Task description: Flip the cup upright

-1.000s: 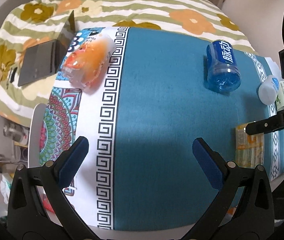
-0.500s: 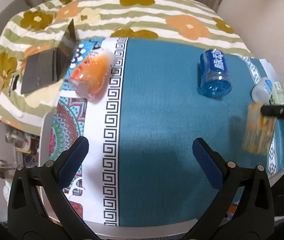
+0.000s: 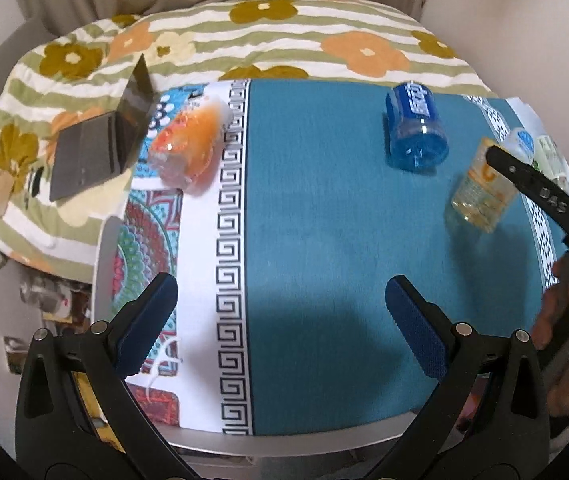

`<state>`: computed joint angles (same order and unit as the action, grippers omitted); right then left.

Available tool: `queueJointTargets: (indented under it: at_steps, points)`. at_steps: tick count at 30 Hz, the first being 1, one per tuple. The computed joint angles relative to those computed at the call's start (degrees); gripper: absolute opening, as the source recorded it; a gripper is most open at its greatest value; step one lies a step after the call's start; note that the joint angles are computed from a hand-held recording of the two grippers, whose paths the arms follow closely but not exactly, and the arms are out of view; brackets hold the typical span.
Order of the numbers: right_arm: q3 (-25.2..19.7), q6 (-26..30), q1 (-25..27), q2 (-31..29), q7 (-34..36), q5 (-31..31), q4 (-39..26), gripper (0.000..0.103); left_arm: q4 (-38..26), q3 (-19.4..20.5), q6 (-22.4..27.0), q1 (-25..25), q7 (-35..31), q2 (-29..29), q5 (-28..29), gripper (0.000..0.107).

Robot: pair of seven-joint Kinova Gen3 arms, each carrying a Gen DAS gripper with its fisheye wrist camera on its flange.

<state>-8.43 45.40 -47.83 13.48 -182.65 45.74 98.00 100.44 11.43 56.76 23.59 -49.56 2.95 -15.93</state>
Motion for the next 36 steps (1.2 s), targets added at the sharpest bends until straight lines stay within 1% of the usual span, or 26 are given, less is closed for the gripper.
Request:
queueJointTargets:
  at_steps: [4, 8, 11, 17, 20, 24, 29, 30, 31, 32, 33, 34, 36]
  points:
    - [0.74, 2.56, -3.62, 1.72, -6.36, 6.02, 0.75, 0.051, 2.02, 0.02, -1.64, -0.29, -0.92, -0.17, 1.99, 0.103]
    - [0.17, 5.58, -5.72, 3.21, -7.7, 9.51, 0.31, 0.051, 2.9, 0.26, -2.32, 0.05, -1.28, -0.05, 2.0, 0.103]
    - [-0.53, 7.0, -6.4, 3.16, -7.43, 9.37, 0.43, 0.051, 3.2, 0.2, -2.69, -0.07, -1.97, -0.49, 2.56, 0.103]
    - [-1.81, 8.3, -6.47, 2.48, -4.45, 6.48, 0.47, 0.051, 4.1, -0.04, -3.74, -1.08, -3.63, -1.38, 4.26, 0.103]
    - [-1.93, 9.89, -7.55, 3.15, -3.81, 6.95, -0.1, 0.052, 4.3, -0.12, -4.23, -1.54, -4.32, -1.31, 4.86, 0.103]
    - [-1.63, 10.01, -8.42, 3.14, -6.03, 8.18, 0.64, 0.054, 3.78, 0.31, -3.71, -1.11, -3.94, -1.05, 3.56, 0.103]
    - [-1.63, 9.11, -7.99, 2.79, -8.31, 8.63, 1.26, 0.055, 3.4, 0.83, -2.61, -0.23, -1.1, -1.51, 1.57, 0.103]
    - [-1.75, 7.92, -7.26, 2.5, -8.19, 7.99, 1.56, 0.06, 3.32, 0.87, -2.37, -0.16, -0.77, -1.52, 1.37, 0.103]
    - [-1.8, 7.03, -6.72, 2.25, -8.09, 7.39, 1.77, 0.07, 3.08, 1.06, -1.85, 0.1, 0.06, -1.48, 0.94, 0.103]
    - [-1.73, 5.26, -6.08, 1.75, -8.77, 7.03, 2.55, 0.077, 2.89, 1.29, -1.35, 0.45, 1.05, -1.47, 0.35, 0.103]
    - [-1.59, 3.72, -5.75, 1.17, -9.99, 7.26, 3.56, 0.089, 2.79, 1.43, -1.03, 0.69, 1.67, -1.52, -0.12, 0.103]
    - [-1.57, 2.94, -5.65, 0.75, -10.84, 7.68, 4.24, 0.095, 2.6, 1.73, -0.48, 1.16, 2.93, -1.52, -1.08, 0.103]
    - [-1.84, 1.92, -5.16, -0.2, -11.24, 8.16, 5.38, 0.095, 2.17, 2.2, 0.48, 1.97, 5.18, -1.59, -2.46, 0.103]
